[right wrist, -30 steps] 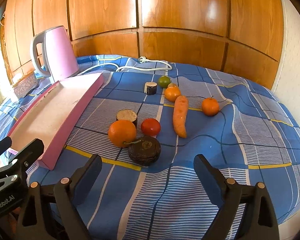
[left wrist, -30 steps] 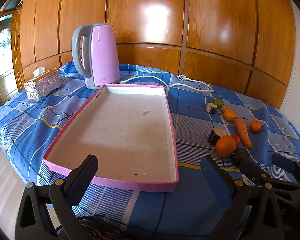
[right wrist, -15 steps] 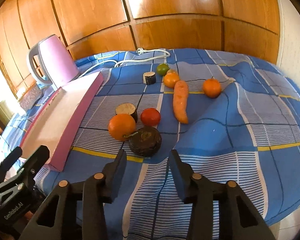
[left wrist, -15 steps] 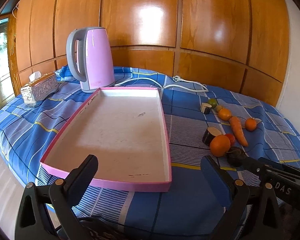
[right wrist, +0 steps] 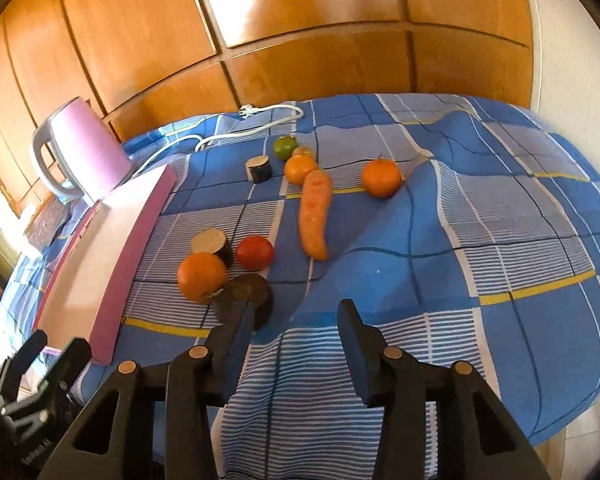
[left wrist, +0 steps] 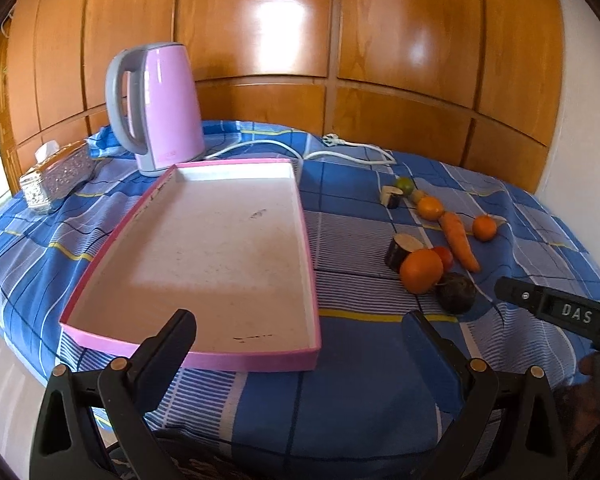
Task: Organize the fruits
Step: 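Grasp the small mandarin with the left tool while the right tool grasps the dark round fruit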
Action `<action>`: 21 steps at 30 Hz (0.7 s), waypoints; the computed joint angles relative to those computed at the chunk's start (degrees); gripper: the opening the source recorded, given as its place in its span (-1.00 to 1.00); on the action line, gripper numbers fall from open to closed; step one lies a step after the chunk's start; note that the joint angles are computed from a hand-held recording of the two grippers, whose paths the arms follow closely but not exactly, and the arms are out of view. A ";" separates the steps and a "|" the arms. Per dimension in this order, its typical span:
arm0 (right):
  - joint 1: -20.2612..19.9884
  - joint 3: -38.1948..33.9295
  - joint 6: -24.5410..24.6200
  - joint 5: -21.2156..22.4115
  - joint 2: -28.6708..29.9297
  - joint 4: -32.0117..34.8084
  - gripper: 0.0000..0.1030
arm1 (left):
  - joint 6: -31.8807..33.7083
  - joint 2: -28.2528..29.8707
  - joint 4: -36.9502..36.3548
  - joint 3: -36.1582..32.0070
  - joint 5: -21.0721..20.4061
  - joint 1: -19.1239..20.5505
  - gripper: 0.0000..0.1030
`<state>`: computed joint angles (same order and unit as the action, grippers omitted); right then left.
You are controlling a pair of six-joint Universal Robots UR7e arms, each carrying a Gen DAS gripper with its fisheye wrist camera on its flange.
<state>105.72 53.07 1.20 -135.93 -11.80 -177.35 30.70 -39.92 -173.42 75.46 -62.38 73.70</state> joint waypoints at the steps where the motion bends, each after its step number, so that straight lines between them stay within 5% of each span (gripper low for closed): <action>1: 0.02 -0.29 -0.23 -0.02 0.18 0.57 -0.14 | 0.09 -0.12 0.51 0.07 -0.49 0.04 0.99; 8: 0.06 -2.65 -3.58 1.63 1.50 2.36 -0.15 | 1.41 -0.74 3.96 0.29 -4.02 0.20 0.40; 21: -0.25 -18.95 -9.40 -0.38 10.08 13.61 -0.19 | 0.49 -0.12 10.04 -2.40 -3.96 -0.07 0.37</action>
<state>105.46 34.12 -8.20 -136.31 -1.72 -163.75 31.19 -40.04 -163.38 73.06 -66.33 73.63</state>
